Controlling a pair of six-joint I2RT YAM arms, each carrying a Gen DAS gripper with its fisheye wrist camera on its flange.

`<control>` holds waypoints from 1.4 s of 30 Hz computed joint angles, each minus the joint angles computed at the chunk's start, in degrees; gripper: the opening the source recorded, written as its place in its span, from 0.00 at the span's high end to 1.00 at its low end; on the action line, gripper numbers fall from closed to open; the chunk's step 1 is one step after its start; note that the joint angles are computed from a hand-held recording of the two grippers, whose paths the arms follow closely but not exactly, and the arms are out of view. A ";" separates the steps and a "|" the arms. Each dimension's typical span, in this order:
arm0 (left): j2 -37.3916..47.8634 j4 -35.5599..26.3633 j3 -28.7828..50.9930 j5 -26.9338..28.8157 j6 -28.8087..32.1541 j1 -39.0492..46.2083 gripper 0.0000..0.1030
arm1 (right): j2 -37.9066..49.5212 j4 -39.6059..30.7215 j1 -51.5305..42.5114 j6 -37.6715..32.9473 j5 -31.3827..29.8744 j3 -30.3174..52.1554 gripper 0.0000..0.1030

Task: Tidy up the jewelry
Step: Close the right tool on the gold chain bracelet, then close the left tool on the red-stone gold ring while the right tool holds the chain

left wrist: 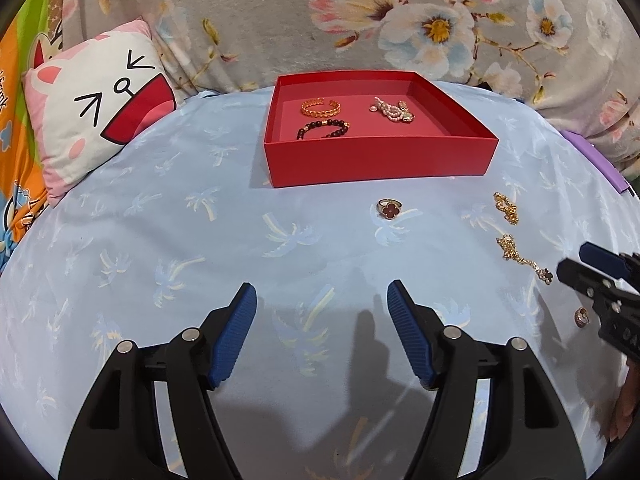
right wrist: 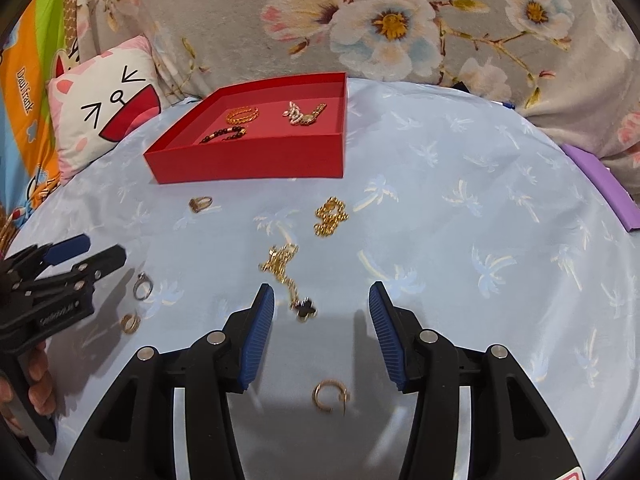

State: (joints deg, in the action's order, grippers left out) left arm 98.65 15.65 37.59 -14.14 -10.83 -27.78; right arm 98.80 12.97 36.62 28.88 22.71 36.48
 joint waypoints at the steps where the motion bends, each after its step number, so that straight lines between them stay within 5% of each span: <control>1: 0.04 -0.20 0.14 -0.01 0.05 -0.02 0.35 | 0.95 -0.95 -1.14 -0.86 -1.28 1.66 0.52; 10: 0.02 -1.35 0.85 0.68 -0.12 1.03 0.35 | 10.83 -5.59 -9.05 -3.90 -9.06 13.96 0.56; 20: 0.75 -2.39 1.75 2.23 0.25 2.12 0.35 | 14.27 -8.27 -9.43 -6.49 -8.08 19.00 0.91; 22: 0.85 -2.62 1.89 2.36 0.24 2.12 0.35 | 14.42 -8.62 -9.09 -6.78 -7.50 19.34 0.92; 42: 1.72 -4.29 3.46 -0.16 0.44 0.89 0.35 | 1.31 -5.20 -5.67 -1.97 -8.49 4.22 0.94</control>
State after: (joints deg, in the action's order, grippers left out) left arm 100.36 11.37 41.05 -14.31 -10.39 -26.89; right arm 100.11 7.78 30.95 26.91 14.21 40.70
